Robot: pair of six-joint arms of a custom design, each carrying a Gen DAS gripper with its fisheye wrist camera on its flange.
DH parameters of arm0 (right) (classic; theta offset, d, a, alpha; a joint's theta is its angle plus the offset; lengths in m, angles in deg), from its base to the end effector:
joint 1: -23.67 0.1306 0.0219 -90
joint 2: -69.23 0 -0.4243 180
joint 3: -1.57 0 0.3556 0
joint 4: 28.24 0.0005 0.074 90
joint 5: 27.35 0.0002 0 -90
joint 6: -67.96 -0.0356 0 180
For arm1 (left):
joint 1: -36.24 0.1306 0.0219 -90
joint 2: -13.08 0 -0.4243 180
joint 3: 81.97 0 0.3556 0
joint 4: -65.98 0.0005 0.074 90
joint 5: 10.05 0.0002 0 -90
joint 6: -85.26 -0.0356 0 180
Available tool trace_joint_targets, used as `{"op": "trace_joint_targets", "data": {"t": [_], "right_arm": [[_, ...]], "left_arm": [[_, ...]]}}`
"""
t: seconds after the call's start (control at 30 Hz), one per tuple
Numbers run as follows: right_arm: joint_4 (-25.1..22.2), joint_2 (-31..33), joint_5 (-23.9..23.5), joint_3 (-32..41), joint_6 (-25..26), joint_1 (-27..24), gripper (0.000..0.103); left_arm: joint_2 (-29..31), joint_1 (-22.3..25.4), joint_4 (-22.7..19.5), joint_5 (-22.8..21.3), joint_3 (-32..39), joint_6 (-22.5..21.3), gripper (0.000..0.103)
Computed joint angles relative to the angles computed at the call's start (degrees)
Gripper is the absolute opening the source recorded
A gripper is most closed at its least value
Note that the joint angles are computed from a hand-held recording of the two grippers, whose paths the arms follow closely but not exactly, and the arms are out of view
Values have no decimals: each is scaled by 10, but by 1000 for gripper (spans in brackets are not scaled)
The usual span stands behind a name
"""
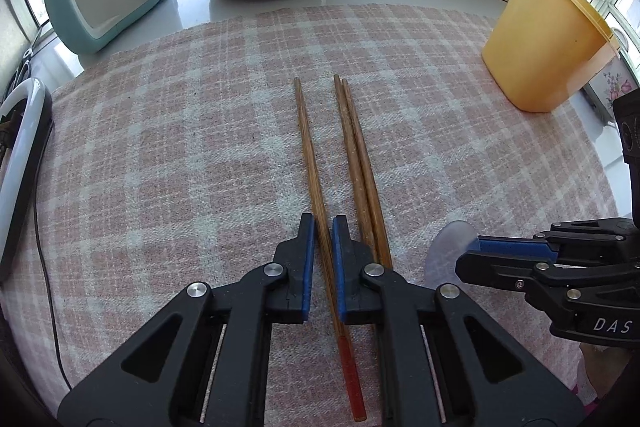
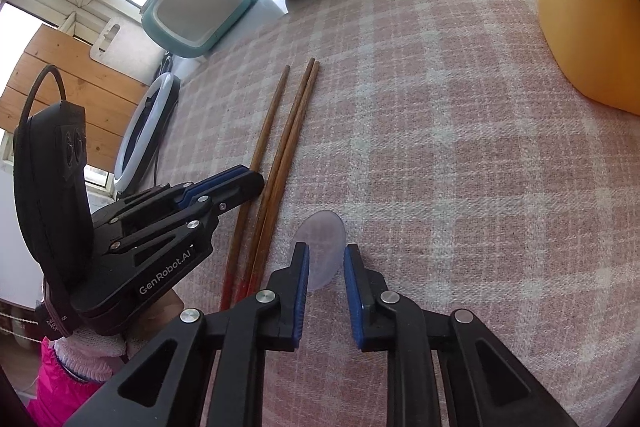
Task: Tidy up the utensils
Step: 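Close the left tool on a chopstick while the right tool closes on the clear plastic spoon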
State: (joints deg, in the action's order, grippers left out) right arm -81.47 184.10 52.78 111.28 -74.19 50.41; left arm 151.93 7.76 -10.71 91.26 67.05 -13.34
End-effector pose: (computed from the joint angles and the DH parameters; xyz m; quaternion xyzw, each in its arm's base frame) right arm 0.5436 0.2801 0.3906 0.1880 0.9403 0.2363 0.1570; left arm 0.6421 -0.3569 0.3726 0.3288 0.9174 -0.1300 0.1828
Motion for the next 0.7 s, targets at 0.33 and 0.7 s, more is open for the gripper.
{"op": "trace_joint_targets", "data": {"t": [0.33, 0.7], "right_arm": [[-10, 13, -13, 17, 8, -6, 12], [-42, 32, -6, 54, 25, -4, 14]], "left_arm": [[-34, 15, 26, -9, -62, -14, 5], [26, 12, -46, -20, 61, -23, 14]]}}
